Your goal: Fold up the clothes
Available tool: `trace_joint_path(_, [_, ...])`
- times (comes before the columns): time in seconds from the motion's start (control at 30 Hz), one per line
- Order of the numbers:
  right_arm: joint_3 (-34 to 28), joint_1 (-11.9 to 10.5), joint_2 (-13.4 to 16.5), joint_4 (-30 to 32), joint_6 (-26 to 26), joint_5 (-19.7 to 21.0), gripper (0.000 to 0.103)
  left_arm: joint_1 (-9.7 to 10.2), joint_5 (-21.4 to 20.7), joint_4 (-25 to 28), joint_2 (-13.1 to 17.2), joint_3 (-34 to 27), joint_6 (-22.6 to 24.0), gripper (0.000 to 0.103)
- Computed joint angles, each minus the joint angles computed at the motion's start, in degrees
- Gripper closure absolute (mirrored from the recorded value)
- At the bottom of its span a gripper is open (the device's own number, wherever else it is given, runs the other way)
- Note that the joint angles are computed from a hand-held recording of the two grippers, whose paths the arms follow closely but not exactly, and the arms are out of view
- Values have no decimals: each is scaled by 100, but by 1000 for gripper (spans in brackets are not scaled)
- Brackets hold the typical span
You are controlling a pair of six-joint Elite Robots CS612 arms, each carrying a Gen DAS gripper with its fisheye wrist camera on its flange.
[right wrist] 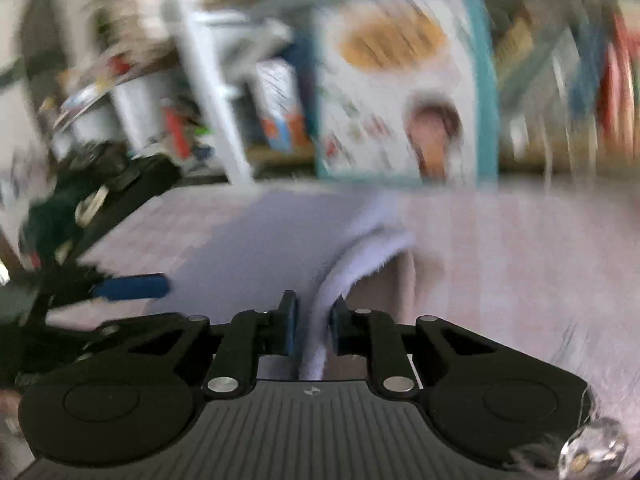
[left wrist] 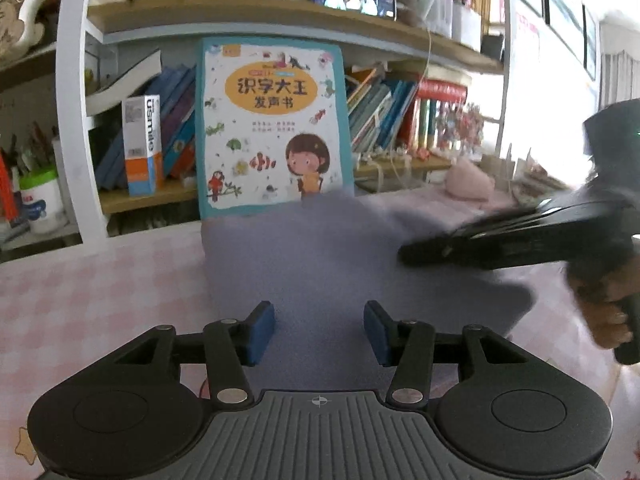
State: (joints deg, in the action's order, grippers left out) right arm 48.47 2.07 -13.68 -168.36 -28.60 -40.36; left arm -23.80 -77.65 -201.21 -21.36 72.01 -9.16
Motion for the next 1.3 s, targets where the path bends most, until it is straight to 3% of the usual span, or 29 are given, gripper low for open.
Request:
trace_joint_path(0.07, [66,2,-37,70,-80,-107,88,9,-54,-24,7,6,33,54])
trace_joint_path(0.13, [-155,24,7,861,45,-402,88,16,-119,-63,12,5,37,54])
trace_joint_path(0.17, [-330,9,96,1141,227,-342,86,14,-112,-64,15,-2,35,53])
trace_joint_path(0.27, [-478,-22,172,1340,423,-176,85,-3,-39,-66,4,11,58,53])
trace_joint_path(0.33, [-347,-9,94,1235,336,-283,82,-17,32,-78,-33,55,30,52])
trace_joint_path(0.37, [-246,-2,40,1120,296,-355,77,-25,82,-93,-53,81,20,51])
trace_joint_path(0.43, [-52,-2,-51,812,284,-474,67,-53,277,-184,-104,153,26,40])
trace_joint_path(0.5, [109,-37,-147,704,304,-490,45,-86,546,-326,-160,236,21,16])
trace_joint_path(0.57, [194,-75,-217,798,328,-486,25,-46,488,-288,-225,284,-68,9])
trace_joint_path(0.6, [189,-83,-237,943,317,-518,22,-12,395,-210,-257,293,-129,6])
trace_joint_path(0.7, [85,-114,-258,1632,401,-563,22,107,47,264,-328,239,-425,5])
trace_joint_path(0.77, [-99,-142,-193,2129,650,-427,22,189,-205,770,-323,102,-737,5])
trace_joint_path(0.87, [-371,-166,-77,2721,927,-265,22,284,-445,1105,-214,-94,-1145,5])
trace_joint_path(1.0, [-358,-126,-81,2658,714,-331,23,408,-1000,1257,-54,-336,-1532,6])
trace_joint_path(1.13, [-555,-100,5,2900,633,-222,29,425,-1162,1309,38,-506,-1514,6])
trace_joint_path(1.2, [-674,-91,64,3039,586,-132,41,435,-1252,1357,84,-603,-1518,8])
trace_joint_path(1.3, [-733,-72,103,3033,553,-89,44,457,-1465,1391,154,-714,-1669,10])
